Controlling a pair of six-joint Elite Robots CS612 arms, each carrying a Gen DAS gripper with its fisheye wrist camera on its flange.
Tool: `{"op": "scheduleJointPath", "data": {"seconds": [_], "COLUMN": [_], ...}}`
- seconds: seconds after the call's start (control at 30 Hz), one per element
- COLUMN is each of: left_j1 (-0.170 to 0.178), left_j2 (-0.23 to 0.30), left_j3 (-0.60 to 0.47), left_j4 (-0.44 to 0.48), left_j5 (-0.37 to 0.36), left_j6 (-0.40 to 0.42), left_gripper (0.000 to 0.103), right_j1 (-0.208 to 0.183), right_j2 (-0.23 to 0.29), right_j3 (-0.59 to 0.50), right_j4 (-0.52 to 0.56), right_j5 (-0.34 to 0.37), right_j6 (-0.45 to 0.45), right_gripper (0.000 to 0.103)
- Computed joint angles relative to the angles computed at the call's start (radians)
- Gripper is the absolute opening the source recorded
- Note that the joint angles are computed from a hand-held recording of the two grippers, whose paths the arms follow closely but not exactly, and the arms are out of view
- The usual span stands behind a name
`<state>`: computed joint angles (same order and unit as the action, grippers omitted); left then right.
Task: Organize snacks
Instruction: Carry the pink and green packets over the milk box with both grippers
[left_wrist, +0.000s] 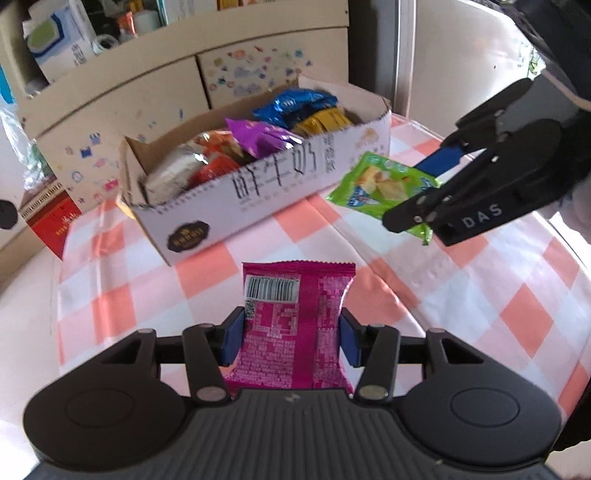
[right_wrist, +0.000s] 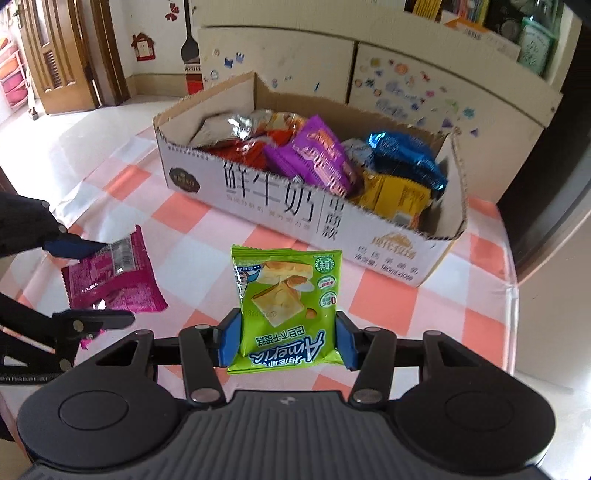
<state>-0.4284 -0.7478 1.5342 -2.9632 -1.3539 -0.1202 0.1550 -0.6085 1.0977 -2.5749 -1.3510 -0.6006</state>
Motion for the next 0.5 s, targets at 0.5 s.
{"op": "scheduleJointPath", "data": {"seconds": [0.5], "left_j1": [0.005], "left_j2": [-0.018], "left_j3": [-0.005], "left_j4": [-0.071], "left_j5": [0.104], "left_j6": [-0.025], "left_gripper": [0.051], "right_j1": [0.001], "right_j2": [-0.055], "right_j3": [0.087], "right_j4": [-0.135], "right_j5": [0.008], "right_j6": [0.055], "right_gripper": [0.059]}}
